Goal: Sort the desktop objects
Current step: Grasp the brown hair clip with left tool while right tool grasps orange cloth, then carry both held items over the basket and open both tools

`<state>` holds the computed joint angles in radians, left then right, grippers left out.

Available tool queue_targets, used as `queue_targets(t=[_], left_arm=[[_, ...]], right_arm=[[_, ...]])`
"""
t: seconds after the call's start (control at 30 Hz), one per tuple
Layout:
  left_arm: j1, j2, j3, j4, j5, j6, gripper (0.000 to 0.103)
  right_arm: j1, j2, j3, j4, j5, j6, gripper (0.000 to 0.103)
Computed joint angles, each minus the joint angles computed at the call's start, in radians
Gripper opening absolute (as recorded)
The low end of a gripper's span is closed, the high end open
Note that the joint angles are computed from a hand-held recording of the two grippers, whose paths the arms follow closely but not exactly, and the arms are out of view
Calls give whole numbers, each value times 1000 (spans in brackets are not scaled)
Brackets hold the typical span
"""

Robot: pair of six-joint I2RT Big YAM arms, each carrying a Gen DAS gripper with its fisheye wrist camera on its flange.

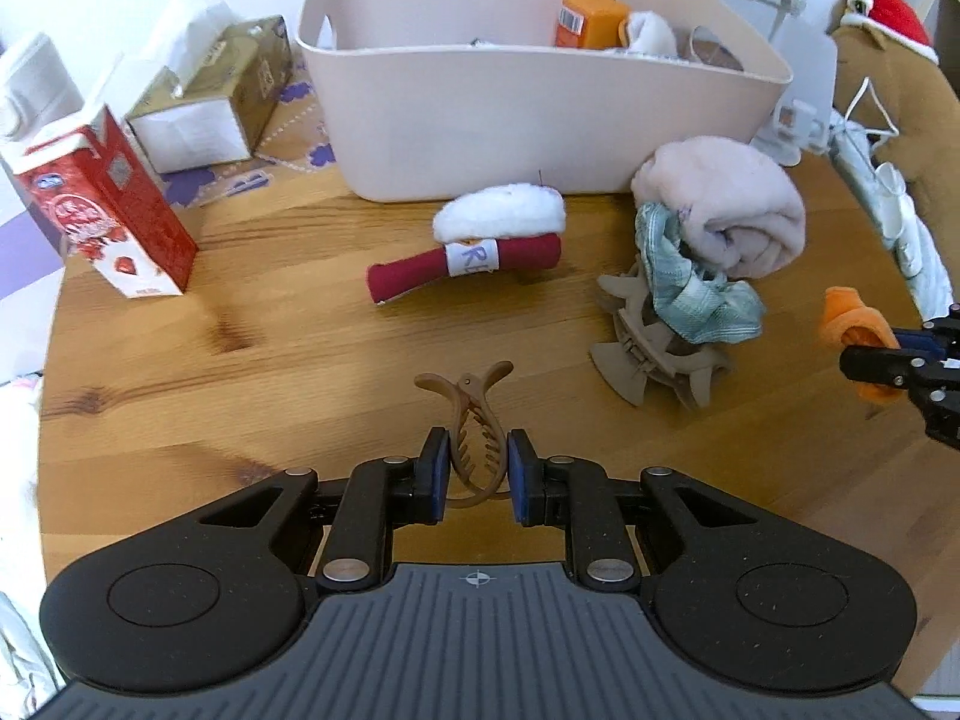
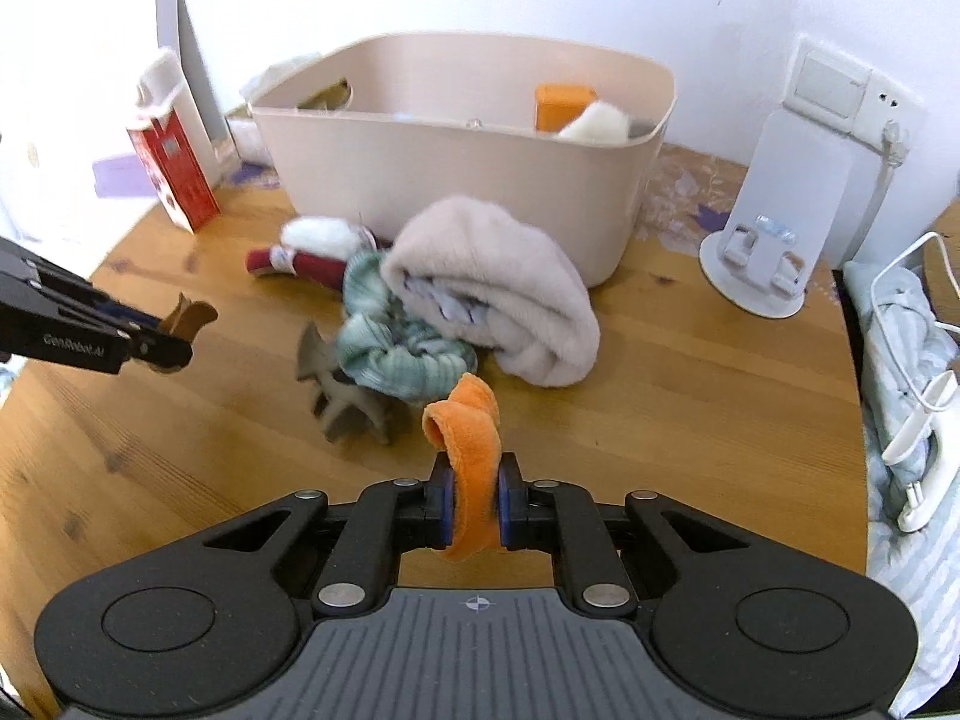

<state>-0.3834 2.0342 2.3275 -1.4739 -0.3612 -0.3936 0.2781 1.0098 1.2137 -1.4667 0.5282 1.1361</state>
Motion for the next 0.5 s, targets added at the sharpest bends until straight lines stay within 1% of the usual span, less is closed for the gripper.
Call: queue_targets(t=[0.23, 0.4, 0.5], left_arm=[[-5, -61, -46, 48, -38, 55, 20], [-2, -79, -30, 76, -58, 94, 20], [0, -79, -4, 92, -82, 113, 20]], right_arm=[[47, -2, 58, -49, 62, 54, 13], [72, 0, 108, -92, 137, 87, 13], [69, 0, 135, -109, 174, 80, 13]])
